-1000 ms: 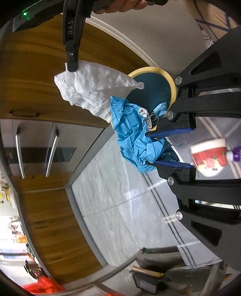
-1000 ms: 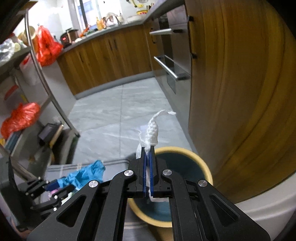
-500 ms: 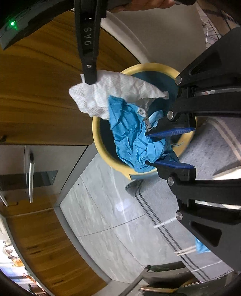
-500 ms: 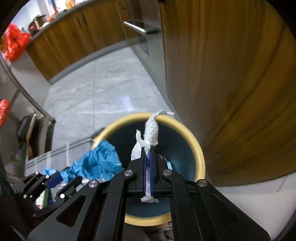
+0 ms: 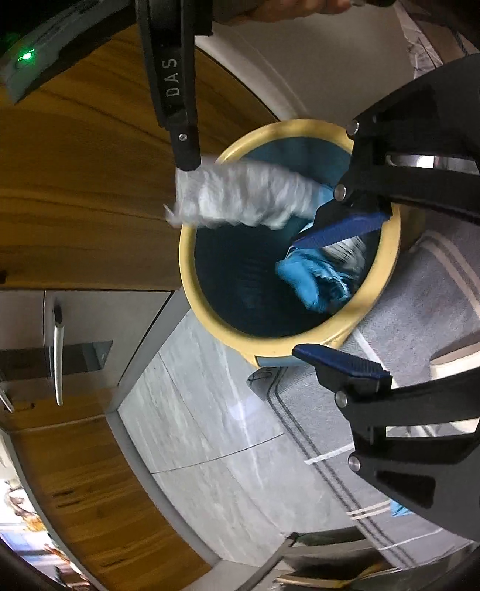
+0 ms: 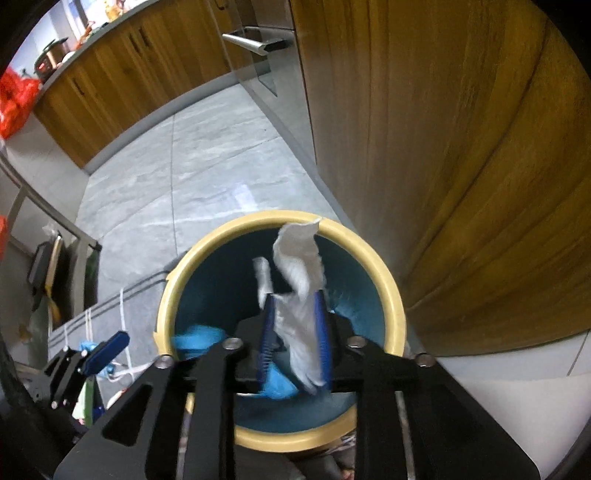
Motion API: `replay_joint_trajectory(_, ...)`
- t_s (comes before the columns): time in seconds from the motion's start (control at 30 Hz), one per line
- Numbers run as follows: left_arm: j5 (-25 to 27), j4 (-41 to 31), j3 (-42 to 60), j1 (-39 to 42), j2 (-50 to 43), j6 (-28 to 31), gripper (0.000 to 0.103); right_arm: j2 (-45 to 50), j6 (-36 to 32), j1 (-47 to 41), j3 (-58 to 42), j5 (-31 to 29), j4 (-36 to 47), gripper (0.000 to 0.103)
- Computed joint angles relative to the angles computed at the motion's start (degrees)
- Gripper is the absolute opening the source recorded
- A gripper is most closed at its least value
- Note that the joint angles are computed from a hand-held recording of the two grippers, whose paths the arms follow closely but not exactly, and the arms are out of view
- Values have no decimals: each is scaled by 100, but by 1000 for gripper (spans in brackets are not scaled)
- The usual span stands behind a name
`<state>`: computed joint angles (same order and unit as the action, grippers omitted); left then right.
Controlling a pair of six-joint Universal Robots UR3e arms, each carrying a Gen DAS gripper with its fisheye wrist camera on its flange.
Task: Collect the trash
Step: 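Open both grippers to drop the tissue and glove into the bin, then move both tools back over the remaining trash on the mat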
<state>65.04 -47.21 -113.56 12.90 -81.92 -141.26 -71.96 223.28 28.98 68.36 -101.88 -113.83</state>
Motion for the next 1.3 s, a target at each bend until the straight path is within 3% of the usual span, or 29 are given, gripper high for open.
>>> replay_joint_trajectory(0.13, -114, -297, -26, 259, 290, 25, 68, -25, 17, 52, -7, -61, -111, 48)
replay_joint_trajectory(0.3, -291, -693, -99, 718, 780, 85, 84, -33, 42, 111, -25, -101, -303, 83)
replay_joint_trajectory(0.4, -380, -922, -145, 1012, 1099, 175, 88, -105, 45, 163, 17, -181, -421, 91)
replay_joint_trajectory(0.57, -505, -1619, -56, 1502, 1669, 608, 89, -41, 56, 334, -214, -436, -288, 92)
replay_joint_trajectory(0.67, -796, -2394, 130, 2099, 2133, 1149, 91, 5, 60, 422, -342, -466, -256, 93)
replay_joint_trajectory(0.93, -1570, -5244, 1262, 4322, 2737, 3245, 92, 285, -19, 792, -946, -662, -173, 94)
replay_joint_trajectory(1.07, -1818, -6315, 1799, 5370, 2662, 4225, 93, 640, -64, 1001, -1519, -752, 96, 94)
replay_joint_trajectory(1.3, -1860, -6114, 1861, 6223, 2205, 4420, 93, 1525, -186, 1348, -2850, -728, 814, 95)
